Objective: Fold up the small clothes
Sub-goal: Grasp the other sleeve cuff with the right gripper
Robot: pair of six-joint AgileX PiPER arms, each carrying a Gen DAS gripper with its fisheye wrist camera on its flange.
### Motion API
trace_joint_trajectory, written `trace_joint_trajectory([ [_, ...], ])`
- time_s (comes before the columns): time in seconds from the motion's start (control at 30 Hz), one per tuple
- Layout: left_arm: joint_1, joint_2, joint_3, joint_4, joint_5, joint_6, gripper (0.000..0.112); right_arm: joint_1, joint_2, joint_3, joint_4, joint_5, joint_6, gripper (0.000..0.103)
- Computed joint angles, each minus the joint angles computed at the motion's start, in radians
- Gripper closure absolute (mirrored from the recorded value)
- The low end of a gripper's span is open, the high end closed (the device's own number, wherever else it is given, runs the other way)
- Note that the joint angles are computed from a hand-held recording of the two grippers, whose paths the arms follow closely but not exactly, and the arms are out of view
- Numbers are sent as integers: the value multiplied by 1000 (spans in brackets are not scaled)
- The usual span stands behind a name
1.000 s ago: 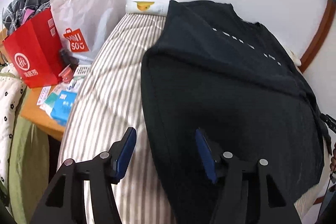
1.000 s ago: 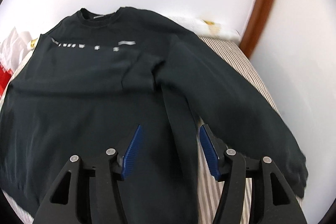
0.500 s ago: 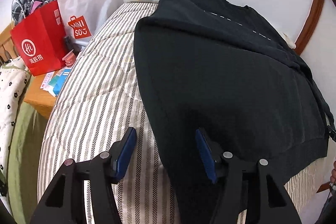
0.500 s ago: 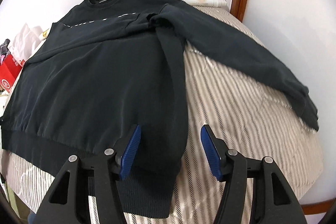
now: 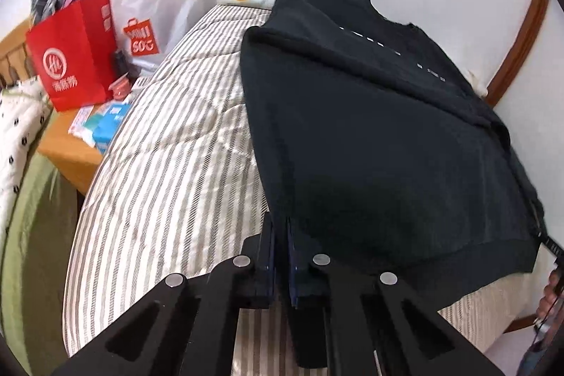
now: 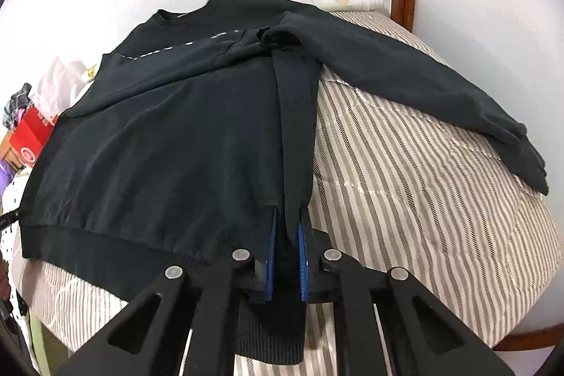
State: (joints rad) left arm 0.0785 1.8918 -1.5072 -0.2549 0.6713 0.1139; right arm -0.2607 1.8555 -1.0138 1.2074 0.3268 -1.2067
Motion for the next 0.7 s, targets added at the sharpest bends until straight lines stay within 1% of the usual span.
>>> trace_joint_trajectory([
  [0.1, 11, -47, 59, -16, -6, 15, 106, -13, -41, 48, 24, 18, -41, 94],
  [0.3, 22, -173, 237, -33, -42, 73, 106, -21, -120, 160, 81, 12, -153, 94],
  [0.4, 33, -191, 270, -50, -44, 105, 106, -8, -125, 192, 117, -17, -214, 94],
  [0.43, 28, -188, 271, -37, -46, 98, 105, -4, -122, 194, 118, -24, -218, 94],
  [0.47, 21, -184, 264, -20, -42, 83, 105, 0, -112, 185, 86, -26, -186, 93],
  [0.5, 12, -180, 255, 5, -34, 57, 103, -1, -103, 170, 45, -23, -142, 91],
  [0.53, 6, -171, 234, 20, -17, 32, 103, -3, -94, 154, -3, -18, -87, 89],
  [0.57, 5, -169, 224, 15, -2, 28, 102, -14, -90, 141, -27, -5, -60, 85],
  [0.6, 6, -163, 208, 8, 11, 28, 97, -31, -94, 136, -19, 9, -72, 81],
  [0.63, 3, -159, 188, 7, 23, 23, 94, -39, -93, 129, 12, 8, -105, 79],
  [0.67, -1, -159, 179, 11, 24, 17, 84, -48, -99, 130, 52, -2, -149, 73],
  [0.7, -3, -155, 167, 15, 22, 15, 73, -58, -101, 121, 80, -30, -181, 62],
])
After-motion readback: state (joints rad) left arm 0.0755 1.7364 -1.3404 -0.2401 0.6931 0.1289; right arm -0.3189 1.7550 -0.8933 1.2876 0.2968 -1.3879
